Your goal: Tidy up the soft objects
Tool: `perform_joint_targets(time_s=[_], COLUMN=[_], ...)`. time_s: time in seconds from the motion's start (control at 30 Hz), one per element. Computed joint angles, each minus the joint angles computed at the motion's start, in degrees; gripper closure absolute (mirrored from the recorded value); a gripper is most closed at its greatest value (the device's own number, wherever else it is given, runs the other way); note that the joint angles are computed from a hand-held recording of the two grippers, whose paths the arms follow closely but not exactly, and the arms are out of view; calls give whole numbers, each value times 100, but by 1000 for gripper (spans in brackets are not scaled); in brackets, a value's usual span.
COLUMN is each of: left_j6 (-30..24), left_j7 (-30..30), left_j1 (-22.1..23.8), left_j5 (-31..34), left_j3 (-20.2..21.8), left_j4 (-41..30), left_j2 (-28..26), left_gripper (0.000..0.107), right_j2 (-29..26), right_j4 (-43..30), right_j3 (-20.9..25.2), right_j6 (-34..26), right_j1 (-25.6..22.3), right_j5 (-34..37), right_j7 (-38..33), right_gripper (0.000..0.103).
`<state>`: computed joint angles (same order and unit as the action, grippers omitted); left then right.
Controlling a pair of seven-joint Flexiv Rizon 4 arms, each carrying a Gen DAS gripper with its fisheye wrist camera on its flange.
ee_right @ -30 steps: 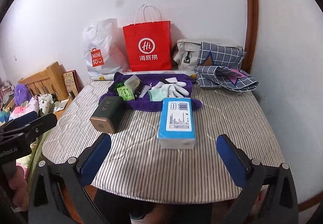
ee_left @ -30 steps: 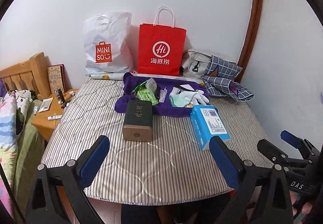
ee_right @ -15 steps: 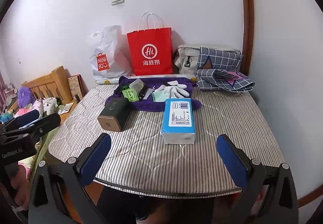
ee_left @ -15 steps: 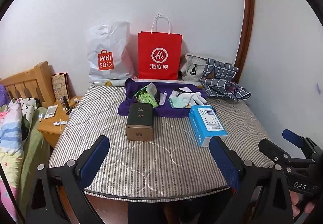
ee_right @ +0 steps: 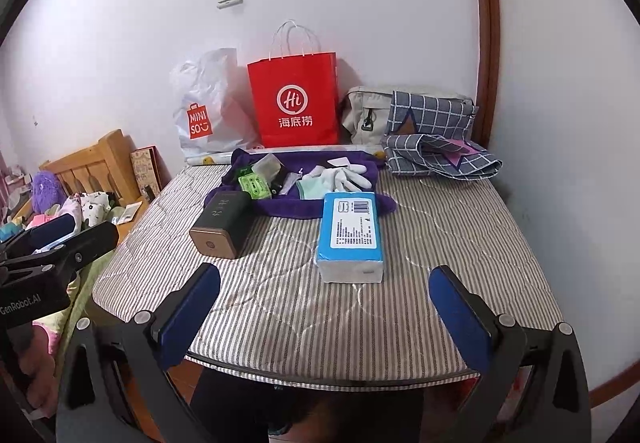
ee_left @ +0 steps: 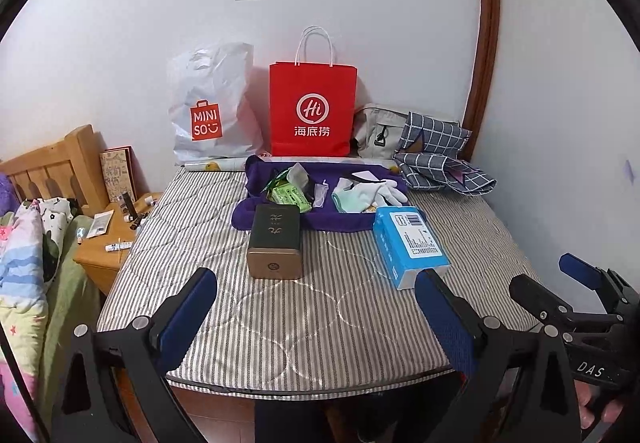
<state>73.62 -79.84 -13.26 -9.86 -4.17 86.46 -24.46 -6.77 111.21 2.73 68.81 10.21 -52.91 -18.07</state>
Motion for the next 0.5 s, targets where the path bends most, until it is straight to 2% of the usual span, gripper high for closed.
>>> perform_joint_targets(time_s=[0.5], left_j6=[-27], left_j7=[-47], left_j1=[32], left_j5=[-12], left_j3=[9], left_j4=[0], left_j2=[4], left_gripper=[7], right_j2=[-1], right_j4=[-13], right_j3=[11], right_j6=[-26], right_j1=[20], right_j5=[4], right_j7=[-16], right_gripper=[1])
